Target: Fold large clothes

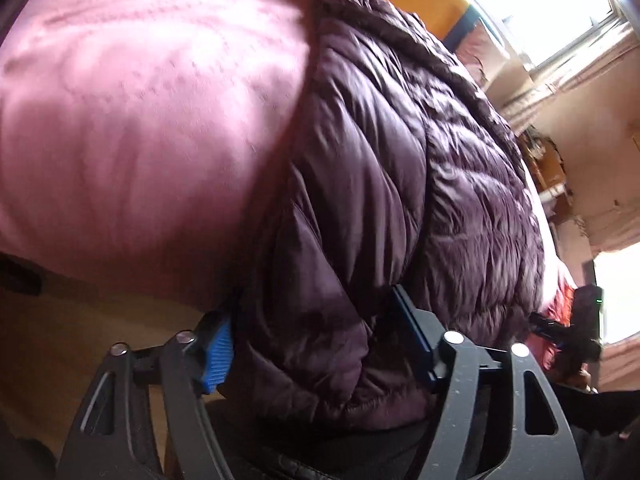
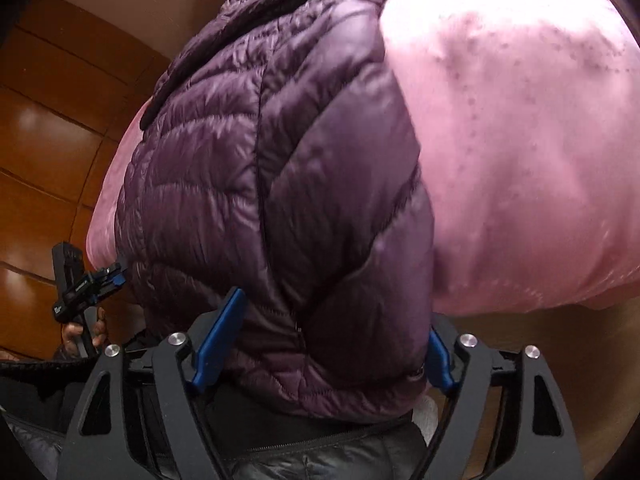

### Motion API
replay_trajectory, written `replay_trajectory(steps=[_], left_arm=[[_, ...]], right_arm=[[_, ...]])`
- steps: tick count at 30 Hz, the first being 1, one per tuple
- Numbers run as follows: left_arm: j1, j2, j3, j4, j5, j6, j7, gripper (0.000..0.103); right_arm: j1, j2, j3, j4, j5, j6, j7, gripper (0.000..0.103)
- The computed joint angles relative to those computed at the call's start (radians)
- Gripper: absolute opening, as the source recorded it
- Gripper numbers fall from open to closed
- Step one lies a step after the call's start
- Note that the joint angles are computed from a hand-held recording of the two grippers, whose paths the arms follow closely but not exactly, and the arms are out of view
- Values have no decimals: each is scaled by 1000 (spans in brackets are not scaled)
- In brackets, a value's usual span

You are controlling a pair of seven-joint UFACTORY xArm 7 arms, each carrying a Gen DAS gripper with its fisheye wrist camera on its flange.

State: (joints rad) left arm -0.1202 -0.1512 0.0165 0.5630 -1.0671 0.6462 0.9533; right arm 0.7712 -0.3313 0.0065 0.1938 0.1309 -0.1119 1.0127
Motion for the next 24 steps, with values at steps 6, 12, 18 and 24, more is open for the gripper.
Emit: replay_trajectory(steps=[6,12,18,24], left_arm=[[-7,-37,-4,-2,57,57,54,10],[21,-130,98,33,-24,287,144,7],[66,-75,125,178,-197,476,186,7],[84,99,47,368,-284,481,150,7]], right_arm=[[253,36,-276,37,-64,-27,-40,21],[258,-130,-280,52,-56,-27,-141,13],[187,-128,-283,72,-90,-265,-121,11],[212,-32,-487,147,-248,-352,-16,11]])
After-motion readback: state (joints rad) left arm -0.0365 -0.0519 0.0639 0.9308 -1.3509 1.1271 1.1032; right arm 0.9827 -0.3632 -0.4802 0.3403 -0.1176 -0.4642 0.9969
